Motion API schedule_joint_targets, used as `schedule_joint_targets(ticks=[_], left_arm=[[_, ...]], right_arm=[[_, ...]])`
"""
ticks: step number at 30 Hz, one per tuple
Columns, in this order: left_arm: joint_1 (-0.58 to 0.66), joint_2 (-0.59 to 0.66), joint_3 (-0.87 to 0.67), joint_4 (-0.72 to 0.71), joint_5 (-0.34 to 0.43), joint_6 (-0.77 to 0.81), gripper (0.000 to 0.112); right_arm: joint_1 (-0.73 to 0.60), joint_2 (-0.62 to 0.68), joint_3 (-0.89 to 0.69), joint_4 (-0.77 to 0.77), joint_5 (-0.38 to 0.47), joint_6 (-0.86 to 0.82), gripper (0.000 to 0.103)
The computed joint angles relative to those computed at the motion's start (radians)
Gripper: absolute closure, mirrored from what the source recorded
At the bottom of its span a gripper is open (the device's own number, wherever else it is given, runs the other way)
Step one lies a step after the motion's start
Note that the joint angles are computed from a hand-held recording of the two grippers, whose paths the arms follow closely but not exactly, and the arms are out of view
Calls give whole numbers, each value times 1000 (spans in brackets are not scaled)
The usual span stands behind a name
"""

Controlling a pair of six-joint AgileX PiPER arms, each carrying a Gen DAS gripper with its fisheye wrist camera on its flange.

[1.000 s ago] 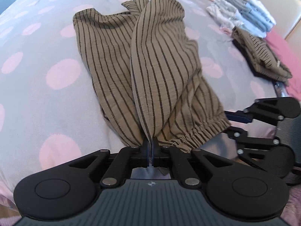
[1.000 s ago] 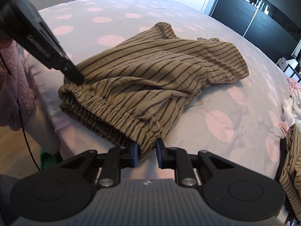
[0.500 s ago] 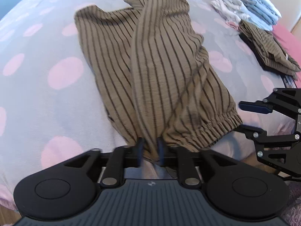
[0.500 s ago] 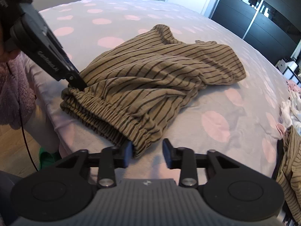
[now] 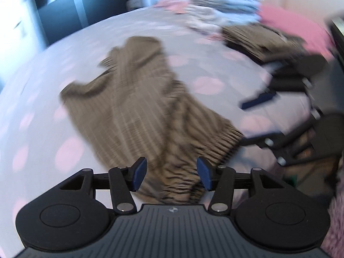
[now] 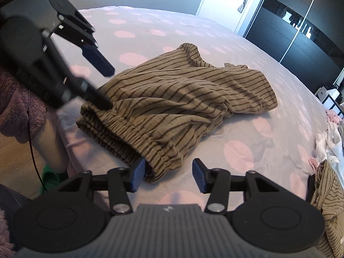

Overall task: Fold clothes
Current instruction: 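Regrasp the elastic waistband with the left tool while the right tool grasps beside it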

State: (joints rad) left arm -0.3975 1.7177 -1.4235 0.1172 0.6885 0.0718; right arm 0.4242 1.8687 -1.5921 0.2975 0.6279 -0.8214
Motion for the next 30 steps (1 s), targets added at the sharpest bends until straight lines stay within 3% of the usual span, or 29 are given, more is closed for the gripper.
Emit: schedule_joint_targets(ticks=[5, 11, 15, 21, 30], left_arm=[[-78, 15, 37, 113, -11, 72, 58], [-148, 32, 106, 271, -39, 121, 58], [-140, 47, 107, 260, -23, 132, 58], [-122, 84, 79, 209, 10, 163, 58], [-67, 110, 28, 68, 43, 261, 62]], right_arm=[[-13, -3, 2, 74, 5, -75, 44], [-4, -21, 52, 187, -8, -314, 38], [0, -10, 40, 204, 22, -370, 37], [8, 45, -24, 141, 104, -325, 30], [8, 30, 3, 171, 74, -414, 26]])
